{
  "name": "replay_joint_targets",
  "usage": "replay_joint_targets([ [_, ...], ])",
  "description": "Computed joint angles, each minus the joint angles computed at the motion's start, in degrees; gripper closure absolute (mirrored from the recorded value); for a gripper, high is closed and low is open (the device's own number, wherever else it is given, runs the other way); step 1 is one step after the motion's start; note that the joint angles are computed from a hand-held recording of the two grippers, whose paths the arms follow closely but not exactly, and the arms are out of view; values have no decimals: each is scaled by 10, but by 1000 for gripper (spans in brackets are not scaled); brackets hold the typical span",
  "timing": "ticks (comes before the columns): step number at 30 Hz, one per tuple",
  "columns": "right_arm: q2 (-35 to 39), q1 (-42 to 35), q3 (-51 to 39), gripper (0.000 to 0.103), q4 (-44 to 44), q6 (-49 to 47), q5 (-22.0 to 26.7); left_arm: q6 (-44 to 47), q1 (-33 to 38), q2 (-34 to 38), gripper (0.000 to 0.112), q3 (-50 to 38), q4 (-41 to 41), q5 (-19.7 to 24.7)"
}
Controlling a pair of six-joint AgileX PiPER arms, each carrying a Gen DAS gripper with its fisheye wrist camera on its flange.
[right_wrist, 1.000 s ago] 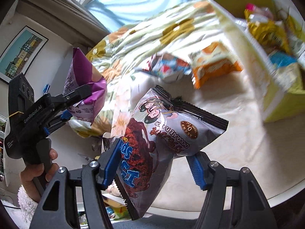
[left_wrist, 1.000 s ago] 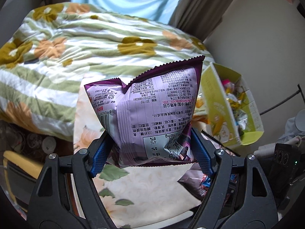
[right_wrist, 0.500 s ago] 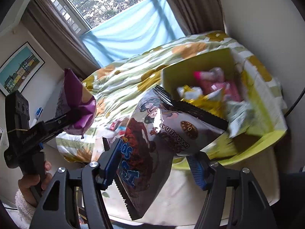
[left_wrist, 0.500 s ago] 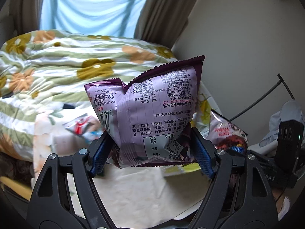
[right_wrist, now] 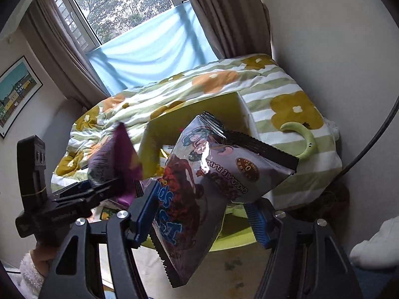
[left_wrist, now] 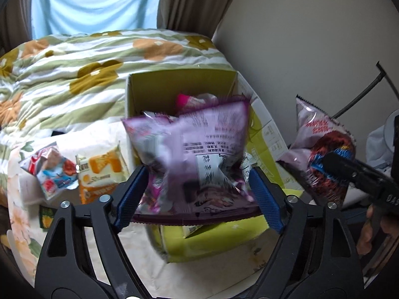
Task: Organize snacks
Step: 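Carry both bags into the yellow box and open both tools to release them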
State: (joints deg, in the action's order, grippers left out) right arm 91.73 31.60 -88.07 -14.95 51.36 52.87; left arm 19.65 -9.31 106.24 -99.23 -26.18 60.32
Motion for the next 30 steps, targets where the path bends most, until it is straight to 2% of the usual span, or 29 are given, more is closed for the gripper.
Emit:
replay_joint_targets([
  [2, -9, -20, 14, 42, 23, -31, -9, -23, -16, -6, 11, 24, 18, -24],
  [6, -15, -50, 25, 42, 66, -97, -19, -52, -15, -26, 11, 61, 28, -49],
  [12, 9, -76, 8, 42, 124, -195, -29, -104, -16, -48, 11, 67, 105, -71],
  [17, 58, -104, -37, 40, 185, -275, -37, -138, -28, -53, 11, 56, 162, -71],
  [21, 109, -112, -94, 39, 205, -321, -18, -138, -27, -57, 11, 63, 167, -72],
  [23, 136, -114, -125, 34, 211, -329, 1, -141, -26, -62, 11, 71, 174, -73],
  [25, 144, -112, -130, 10, 198, -319, -3, -145, -23, -70, 11, 81, 181, -73],
  [26, 141, -110, -119, 5, 188, -310, -16, -146, -19, -75, 11, 88, 184, -76],
  [27, 133, -108, -102, 2, 184, -306, -32, -145, -16, -80, 11, 95, 183, -78],
  [30, 118, -106, -74, 2, 172, -289, -53, -143, -3, -96, 11, 117, 175, -84],
])
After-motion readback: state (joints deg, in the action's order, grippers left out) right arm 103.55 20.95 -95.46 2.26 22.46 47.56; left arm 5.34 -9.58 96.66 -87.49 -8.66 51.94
